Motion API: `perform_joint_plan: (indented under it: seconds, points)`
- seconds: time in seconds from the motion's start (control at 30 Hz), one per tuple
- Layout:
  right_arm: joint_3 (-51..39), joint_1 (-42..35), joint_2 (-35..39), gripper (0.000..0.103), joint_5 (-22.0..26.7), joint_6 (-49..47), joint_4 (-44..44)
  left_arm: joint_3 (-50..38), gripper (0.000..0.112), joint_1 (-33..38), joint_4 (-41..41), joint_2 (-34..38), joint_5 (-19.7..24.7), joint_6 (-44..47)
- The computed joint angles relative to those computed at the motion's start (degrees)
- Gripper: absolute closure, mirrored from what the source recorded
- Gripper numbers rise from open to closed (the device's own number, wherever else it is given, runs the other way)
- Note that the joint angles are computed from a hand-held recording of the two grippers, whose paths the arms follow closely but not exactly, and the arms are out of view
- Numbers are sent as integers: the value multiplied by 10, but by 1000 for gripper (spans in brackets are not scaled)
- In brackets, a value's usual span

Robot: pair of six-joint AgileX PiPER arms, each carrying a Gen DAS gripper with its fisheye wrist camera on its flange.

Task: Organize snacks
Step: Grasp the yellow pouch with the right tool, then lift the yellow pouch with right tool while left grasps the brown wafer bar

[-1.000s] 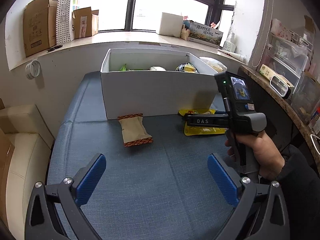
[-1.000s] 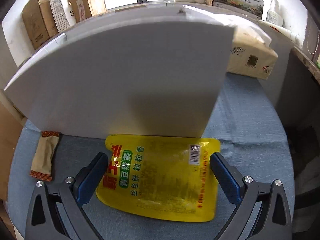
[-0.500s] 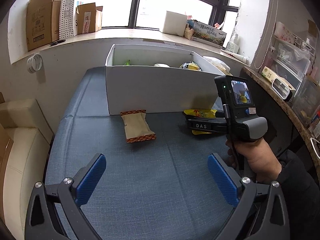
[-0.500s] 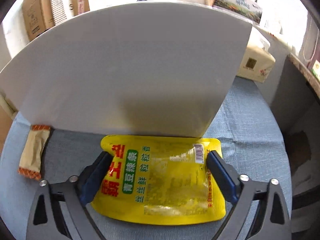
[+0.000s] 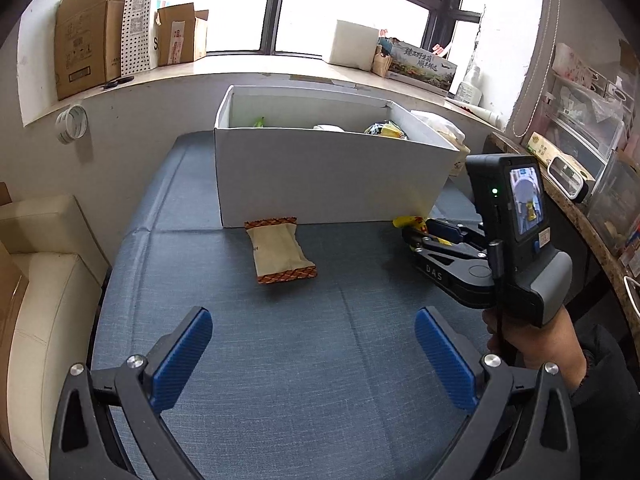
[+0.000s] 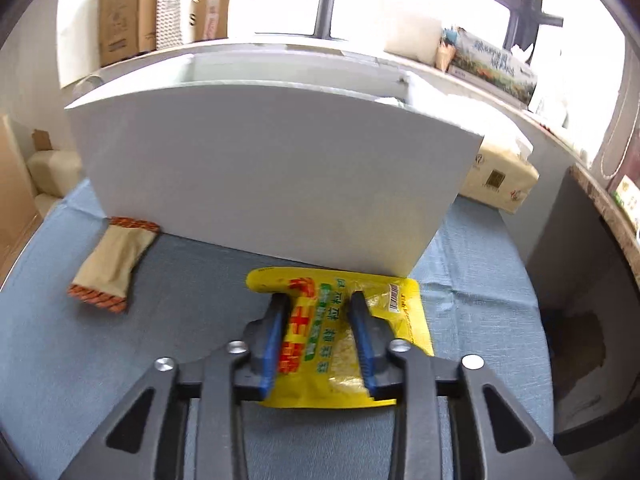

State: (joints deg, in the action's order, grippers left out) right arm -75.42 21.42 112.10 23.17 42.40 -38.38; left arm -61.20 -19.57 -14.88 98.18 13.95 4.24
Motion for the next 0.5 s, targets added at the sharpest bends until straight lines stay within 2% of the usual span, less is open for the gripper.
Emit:
perform_joint_plan:
  seconds: [0.17,0.33,0.43,0.5]
  points:
    - [38,7,-54,81,-19,-8,21,0,9,6,-1,-1,0,4]
    - [42,-7,-68,84,-33,-67,67,-9,9,9,23,11,4,-16]
    - [64,-5,-88,84,-45,-44,43,-23,9,10,42,28,10,-33]
    - [69,-16,-97,84,-59,-66,64,-38,9,12,54,43,16,-45]
